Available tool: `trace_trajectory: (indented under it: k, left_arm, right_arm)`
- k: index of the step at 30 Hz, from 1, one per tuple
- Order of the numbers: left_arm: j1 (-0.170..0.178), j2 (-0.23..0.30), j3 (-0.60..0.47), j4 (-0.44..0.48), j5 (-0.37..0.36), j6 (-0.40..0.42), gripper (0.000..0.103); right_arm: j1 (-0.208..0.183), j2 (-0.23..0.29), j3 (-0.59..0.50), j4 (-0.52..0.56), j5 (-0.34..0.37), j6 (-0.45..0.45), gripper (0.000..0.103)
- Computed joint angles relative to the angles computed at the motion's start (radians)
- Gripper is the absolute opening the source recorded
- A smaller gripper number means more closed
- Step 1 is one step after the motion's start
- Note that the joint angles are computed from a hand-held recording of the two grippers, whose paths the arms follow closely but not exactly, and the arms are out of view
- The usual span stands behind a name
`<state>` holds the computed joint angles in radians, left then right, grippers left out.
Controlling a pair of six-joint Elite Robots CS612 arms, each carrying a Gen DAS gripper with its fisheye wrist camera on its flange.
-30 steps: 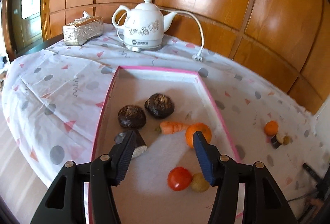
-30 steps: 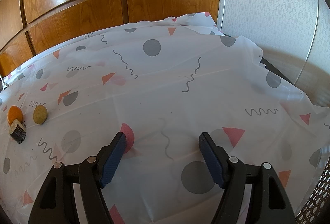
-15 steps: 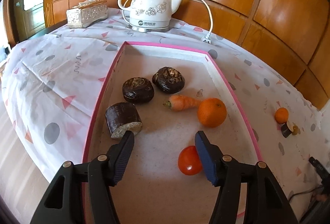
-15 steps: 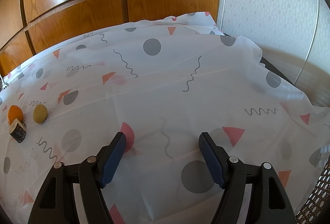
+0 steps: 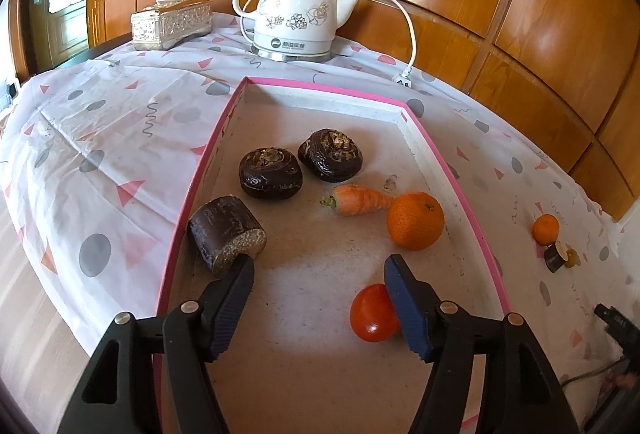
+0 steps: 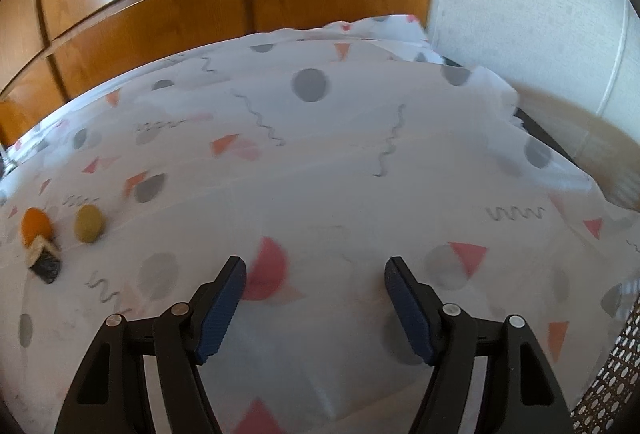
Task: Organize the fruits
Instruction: 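Move the right gripper to the small yellow fruit and close on it, then lift the yellow fruit off the cloth with the right gripper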
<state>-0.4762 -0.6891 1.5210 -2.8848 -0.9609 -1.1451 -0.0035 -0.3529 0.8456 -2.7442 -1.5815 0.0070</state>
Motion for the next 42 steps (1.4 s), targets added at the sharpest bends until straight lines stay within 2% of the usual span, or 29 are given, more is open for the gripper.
trace_trajectory:
  k: [3, 10, 15, 20, 23, 24, 27, 33, 38, 42]
  left_arm:
    - [0.0, 0.0, 0.0, 0.001, 0.0, -0.001, 0.069]
    - [0.0, 0.0, -0.001, 0.002, -0.002, -0.001, 0.069]
    - [0.001, 0.0, -0.003, 0.005, -0.005, 0.0, 0.069]
    - [0.0, 0.0, -0.003, 0.007, -0.005, 0.003, 0.07]
    - [-0.001, 0.0, -0.003, 0.008, -0.005, 0.002, 0.071]
    - [-0.001, 0.0, -0.003, 0.007, -0.004, 0.002, 0.071]
    - [-0.001, 0.0, -0.003, 0.011, -0.001, 0.0, 0.071]
    - [-0.001, -0.001, -0.002, 0.011, 0.0, 0.0, 0.071]
    - [-0.001, -0.004, -0.001, 0.021, -0.004, -0.004, 0.071]
    - [-0.003, -0.013, 0.009, 0.023, 0.008, -0.007, 0.07]
  right_arm:
    - [0.005, -0.002, -0.005, 0.015, 0.064, -0.026, 0.065]
    - [0.027, 0.017, -0.069, 0.051, 0.199, -0.102, 0.063]
    - [0.045, 0.048, -0.138, 0.092, 0.239, -0.141, 0.062]
    - [0.06, 0.097, -0.243, 0.181, 0.26, -0.175, 0.053]
    - [0.071, 0.13, -0.302, 0.252, 0.231, -0.226, 0.03]
    - [0.072, 0.127, -0.289, 0.224, 0.224, -0.235, 0.026]
    - [0.069, 0.108, -0.25, 0.193, 0.218, -0.236, 0.026]
    - [0.053, 0.037, -0.094, 0.095, 0.201, -0.259, 0.026]
    - [0.045, 0.028, -0.067, 0.066, 0.188, -0.223, 0.026]
    - [0.052, 0.03, -0.061, 0.04, 0.158, -0.239, 0.026]
